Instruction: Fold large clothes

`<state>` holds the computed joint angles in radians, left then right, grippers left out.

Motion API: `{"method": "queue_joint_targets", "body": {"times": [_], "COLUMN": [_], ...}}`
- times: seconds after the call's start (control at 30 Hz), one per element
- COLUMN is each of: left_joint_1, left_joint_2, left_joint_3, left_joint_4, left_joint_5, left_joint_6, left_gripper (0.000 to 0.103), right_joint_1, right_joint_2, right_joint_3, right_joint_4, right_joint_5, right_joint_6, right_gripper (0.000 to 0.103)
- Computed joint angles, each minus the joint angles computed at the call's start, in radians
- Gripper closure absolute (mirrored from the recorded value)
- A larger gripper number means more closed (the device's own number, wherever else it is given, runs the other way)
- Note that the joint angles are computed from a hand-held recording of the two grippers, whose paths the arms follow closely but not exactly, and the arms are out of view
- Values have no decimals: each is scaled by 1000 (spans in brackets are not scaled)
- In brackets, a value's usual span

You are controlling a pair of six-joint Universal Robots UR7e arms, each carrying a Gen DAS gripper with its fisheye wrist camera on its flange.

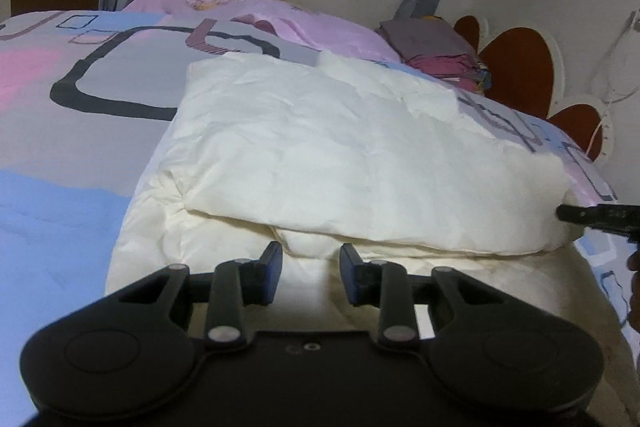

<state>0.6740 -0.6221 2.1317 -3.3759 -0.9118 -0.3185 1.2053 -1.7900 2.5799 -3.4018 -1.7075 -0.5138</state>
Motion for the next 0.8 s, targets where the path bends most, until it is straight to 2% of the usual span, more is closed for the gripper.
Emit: {"method": "queue_joint_targets", "body": {"times": [0.2, 0.37, 0.43, 0.5, 0.57, 0.6, 0.63, 0.67, 0.7, 0.77, 0.8], "left_joint_1": [29, 38, 43, 38, 26, 18, 12, 2, -7, -11, -2], "left_joint_2": [22, 48, 48, 36, 9, -13, -34, -57, -75, -90, -89], "left_joint_3": [-47, -75, -81, -68, -25, 4, 33, 66, 90, 103, 87], "left_joint_4": [22, -26, -12, 18, 11, 8, -3, -27, -49, -109, -131], "left_joint_5": [1, 29, 26, 28, 27, 32, 39, 57, 78, 97, 86], "left_joint_6": [52, 65, 60, 40, 48, 48, 48, 45, 39, 50, 70], "left_gripper": [75, 78, 78, 71, 64, 63, 62, 62, 62, 61, 61], "right_joint_1": [10, 4, 2, -11, -25, -17, -10, -12, -30, -35, -28], "right_joint_2": [69, 80, 93, 92, 53, 34, 25, 11, -23, -44, -33], "right_joint_3": [-43, -48, -53, -61, -60, -54, -41, -24, -11, -21, -35], "right_joint_4": [-44, -68, -64, -19, 32, 28, -17, -66, -76, -57, -55], "right_joint_5": [-8, 15, -7, -24, -10, -30, -47, -39, 2, 26, 38], "right_joint_6": [-27, -26, -24, -12, 9, 14, 5, -7, -17, -3, -5], "right_gripper": [95, 95, 95, 95, 92, 71, 40, 29, 27, 27, 40]}}
